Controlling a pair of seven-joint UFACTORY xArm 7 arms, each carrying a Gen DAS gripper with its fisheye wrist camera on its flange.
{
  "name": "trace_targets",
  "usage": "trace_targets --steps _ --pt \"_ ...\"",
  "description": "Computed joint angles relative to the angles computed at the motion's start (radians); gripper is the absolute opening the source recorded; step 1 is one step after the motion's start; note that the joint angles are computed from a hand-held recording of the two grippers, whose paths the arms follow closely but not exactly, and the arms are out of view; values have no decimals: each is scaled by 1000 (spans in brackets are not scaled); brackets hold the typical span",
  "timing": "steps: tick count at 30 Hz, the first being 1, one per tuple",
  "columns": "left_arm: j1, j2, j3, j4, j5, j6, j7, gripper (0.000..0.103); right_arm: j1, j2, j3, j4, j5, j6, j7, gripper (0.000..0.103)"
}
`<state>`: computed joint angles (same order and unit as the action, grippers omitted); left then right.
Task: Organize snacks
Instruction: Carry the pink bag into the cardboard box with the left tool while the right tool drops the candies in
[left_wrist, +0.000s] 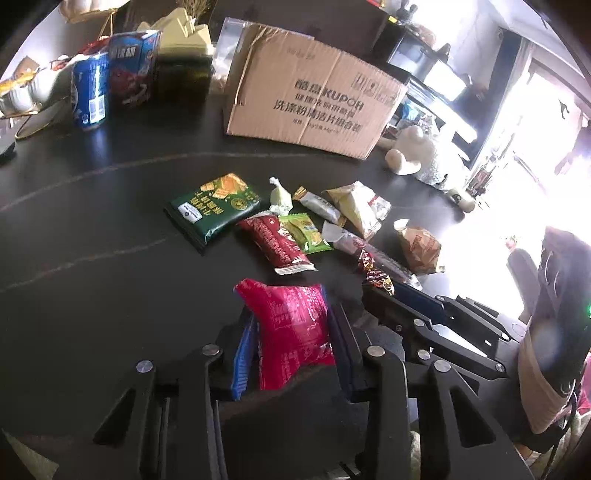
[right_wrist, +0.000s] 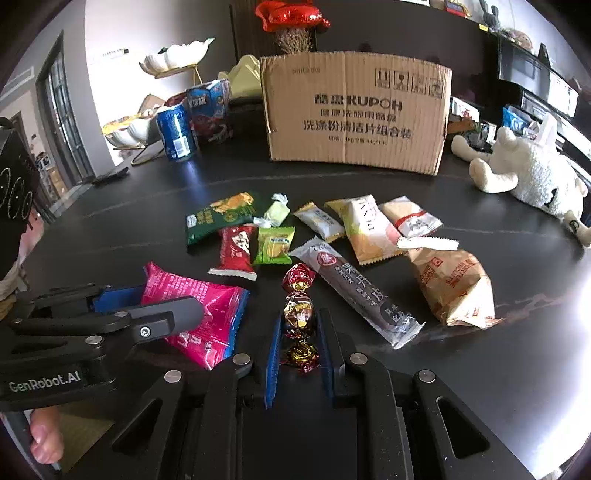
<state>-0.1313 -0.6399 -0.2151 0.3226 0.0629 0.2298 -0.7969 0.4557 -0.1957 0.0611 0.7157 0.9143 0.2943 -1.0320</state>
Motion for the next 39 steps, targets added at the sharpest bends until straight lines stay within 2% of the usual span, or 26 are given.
trace_targets --steps 9,15,21,31,36,39 --pt "59 -118 -80 17 78 75 -42 37 33 -99 -26 -29 22 -11 3 20" --pt "90 -162 -111 58 135 120 -53 37 70 -166 -59 -35 18 -22 23 20" --pt "97 -160 -90 119 160 146 -28 37 100 -194 -88 -6 -8 -34 61 20" --pt "193 -90 -98 259 225 109 11 37 152 -132 -138 145 69 -80 25 20" --pt "258 -26 -103 350 271 102 40 37 112 -49 -109 261 99 -68 20 20" --pt "292 23 -102 404 300 94 50 37 63 5 -71 331 78 -52 50 20"
